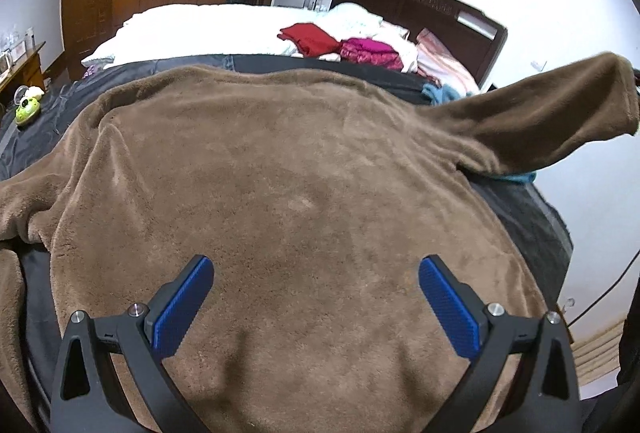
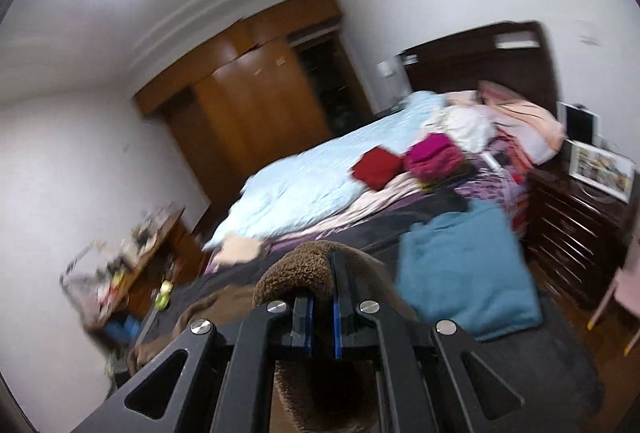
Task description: Fold clothes
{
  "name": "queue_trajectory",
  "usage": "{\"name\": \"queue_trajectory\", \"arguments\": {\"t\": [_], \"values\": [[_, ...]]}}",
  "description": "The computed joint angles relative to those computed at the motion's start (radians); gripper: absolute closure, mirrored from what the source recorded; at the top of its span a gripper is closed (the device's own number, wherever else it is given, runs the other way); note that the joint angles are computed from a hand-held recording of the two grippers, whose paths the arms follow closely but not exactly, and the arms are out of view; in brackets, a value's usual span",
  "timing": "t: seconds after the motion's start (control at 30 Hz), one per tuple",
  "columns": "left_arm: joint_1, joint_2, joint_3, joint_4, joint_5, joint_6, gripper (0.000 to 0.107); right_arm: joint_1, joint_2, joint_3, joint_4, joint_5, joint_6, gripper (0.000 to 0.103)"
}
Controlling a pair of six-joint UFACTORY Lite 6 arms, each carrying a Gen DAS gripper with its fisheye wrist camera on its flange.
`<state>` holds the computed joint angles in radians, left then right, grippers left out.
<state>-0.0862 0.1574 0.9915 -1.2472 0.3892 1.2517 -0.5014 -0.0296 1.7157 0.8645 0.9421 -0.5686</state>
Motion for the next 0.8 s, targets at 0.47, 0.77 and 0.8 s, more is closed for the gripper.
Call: {"name": "queue_trajectory", "arguments": {"t": [0.47,0.77,0.8], "values": [[0.205,0.055,-0.02,-0.215,0.17,0.175,0.004,0.866,0.515,0.293,-0.692,-0.225,0.529,0.095],[0.239,0.117,0.008,-0.152,0.158,0.128,0.004,0.896,0.991,0.67,-0.64,0.058,0.434,0.092],[0.241,0.127,0.016,-0.137,0.158,0.114,0.004,0.892,0.987,0.643,-0.628,0.056,0.414,0.091]]}}
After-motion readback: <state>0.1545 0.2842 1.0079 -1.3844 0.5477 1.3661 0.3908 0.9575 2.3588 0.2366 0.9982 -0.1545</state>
